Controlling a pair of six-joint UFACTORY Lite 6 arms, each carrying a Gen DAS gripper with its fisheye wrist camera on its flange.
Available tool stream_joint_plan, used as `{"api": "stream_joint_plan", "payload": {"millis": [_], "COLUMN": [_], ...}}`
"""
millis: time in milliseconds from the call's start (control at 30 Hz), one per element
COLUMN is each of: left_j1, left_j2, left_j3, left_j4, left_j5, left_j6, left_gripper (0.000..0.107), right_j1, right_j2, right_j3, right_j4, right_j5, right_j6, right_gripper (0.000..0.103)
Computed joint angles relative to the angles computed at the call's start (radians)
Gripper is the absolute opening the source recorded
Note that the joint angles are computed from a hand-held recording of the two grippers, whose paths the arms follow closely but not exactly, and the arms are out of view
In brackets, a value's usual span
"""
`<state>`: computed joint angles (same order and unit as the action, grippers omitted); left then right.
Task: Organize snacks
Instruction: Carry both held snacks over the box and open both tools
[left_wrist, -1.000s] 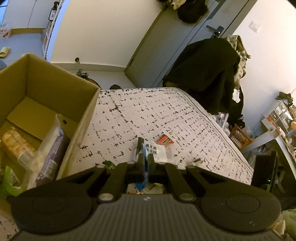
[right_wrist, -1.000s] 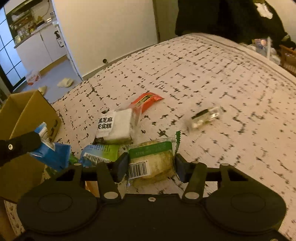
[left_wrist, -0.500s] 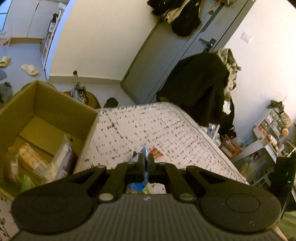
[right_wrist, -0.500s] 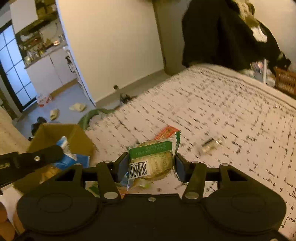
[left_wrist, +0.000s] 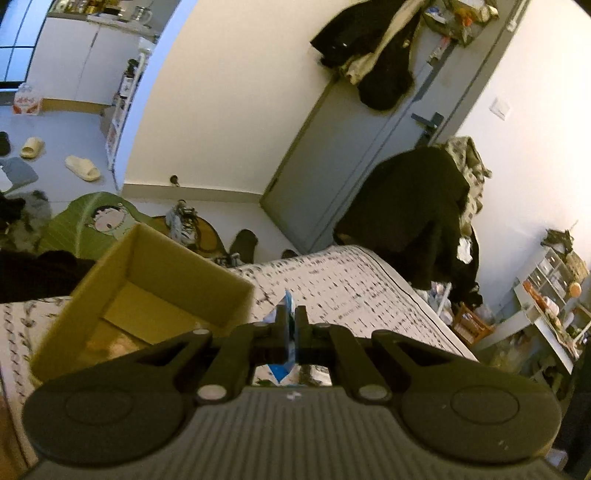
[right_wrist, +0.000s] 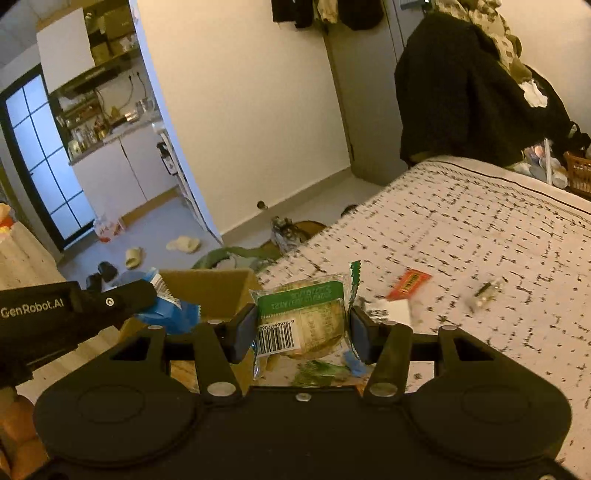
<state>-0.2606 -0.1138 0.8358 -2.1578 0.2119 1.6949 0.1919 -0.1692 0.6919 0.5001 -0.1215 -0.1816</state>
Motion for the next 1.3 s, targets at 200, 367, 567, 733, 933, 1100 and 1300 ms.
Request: {"api": "stream_joint_plan", "payload": {"millis": [200, 367, 567, 733, 933, 1100, 1300], "left_j1": [0.097, 0.177, 0.272, 0.294, 0.311, 0.313, 0.332], "left_j2": [-0.036, -0.041, 0.017, 0.079, 0.17, 0.213, 0.212], "left_j3": [0.002, 0.019, 0.092, 0.14, 0.206, 0.263, 0.289], "left_j4": [0.239, 0.403, 0.545, 0.568, 0.622, 0.741, 0.868], "left_j5": [0.015, 0.059, 0.133, 0.144, 0.142, 0.124, 0.139], "left_j6": [-0.202, -0.334, -0.41, -0.4, -0.456, -0.592, -0.702], "left_gripper": [0.001, 0.001, 0.001, 0.001, 0.001, 0.004, 0.006], "right_j1": [0.066, 0.107, 0.138, 0.167, 0.191, 0.206, 0.234], "right_j2": [0.043, 0.101, 0.221, 0.315, 0.377, 0.387, 0.392], "right_j3": [0.019, 0.057, 0.113, 0.172, 0.223, 0.238, 0.245], "right_j4": [0.003, -0.09, -0.201, -0.217, -0.148, -0.107, -0.041], "right_j5": [-0.068, -0.131, -0.211, -0.237, -0.228, -0.216, -0.213], "right_j6": [0.052, 0.192, 0.384, 0.41, 0.348, 0.265, 0.208], "right_gripper": [0.052, 0.052, 0.052, 0.052, 0.052, 0.053, 0.058]}}
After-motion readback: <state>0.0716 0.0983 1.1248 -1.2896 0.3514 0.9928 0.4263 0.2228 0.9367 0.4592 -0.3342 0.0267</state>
